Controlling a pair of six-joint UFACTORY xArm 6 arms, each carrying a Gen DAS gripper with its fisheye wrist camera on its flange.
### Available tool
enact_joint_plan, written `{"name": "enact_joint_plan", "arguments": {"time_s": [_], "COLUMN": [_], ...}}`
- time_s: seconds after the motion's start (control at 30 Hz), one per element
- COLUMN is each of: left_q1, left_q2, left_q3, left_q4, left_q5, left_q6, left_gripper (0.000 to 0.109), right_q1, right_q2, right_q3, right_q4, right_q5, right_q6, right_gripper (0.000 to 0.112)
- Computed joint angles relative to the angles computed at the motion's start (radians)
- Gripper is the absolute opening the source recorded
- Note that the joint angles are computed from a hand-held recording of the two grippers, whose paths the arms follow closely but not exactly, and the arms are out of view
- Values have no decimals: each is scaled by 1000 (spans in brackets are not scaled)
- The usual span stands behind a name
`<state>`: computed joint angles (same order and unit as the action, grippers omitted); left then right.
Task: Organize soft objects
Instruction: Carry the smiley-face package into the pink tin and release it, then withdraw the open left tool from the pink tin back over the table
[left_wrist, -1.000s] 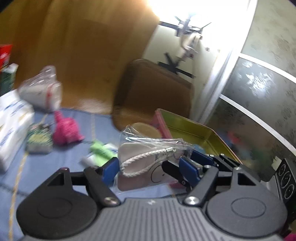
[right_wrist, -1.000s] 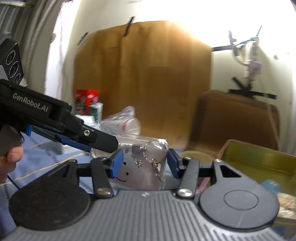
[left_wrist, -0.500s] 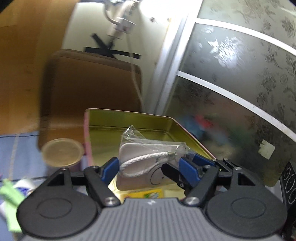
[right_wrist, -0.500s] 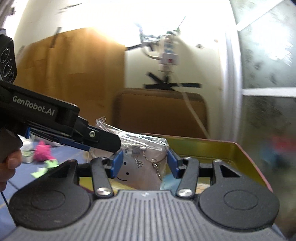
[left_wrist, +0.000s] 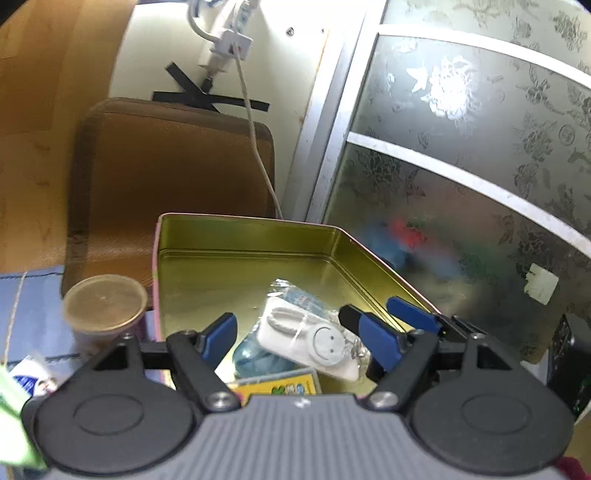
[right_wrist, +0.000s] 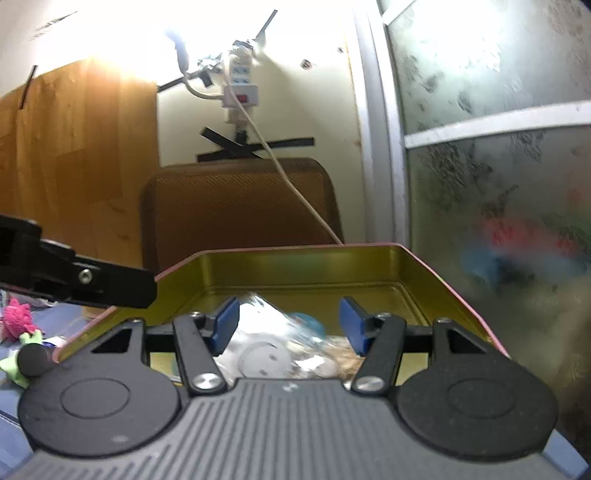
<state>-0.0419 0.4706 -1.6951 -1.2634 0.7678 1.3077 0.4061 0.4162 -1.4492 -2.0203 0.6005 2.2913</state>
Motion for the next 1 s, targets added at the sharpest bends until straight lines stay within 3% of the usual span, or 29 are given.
{"name": "enact_joint_plan", "arguments": {"time_s": [0.3,0.53,0.8,1.0], "left_q1": [153,297,400,432], "left_q2": [-133,-158,-120,-84], "left_q3": [190,251,252,232], "left_q4": [-101,-131,-126,-138], "left_q5": [74,65,28,36], "left_q6": [127,122,56,50], "left_gripper": [76,76,76,76], "right_q1": [51,91,124,139], "right_q2": [51,160,331,384], "right_q3": [-108,-286,-522,-585], "right_q4": [-122,-131,55,200], "right_q5": [-76,-221,-383,-413], "right_q6": [36,-28,-291,-457], "right_gripper": [62,65,66,68]}}
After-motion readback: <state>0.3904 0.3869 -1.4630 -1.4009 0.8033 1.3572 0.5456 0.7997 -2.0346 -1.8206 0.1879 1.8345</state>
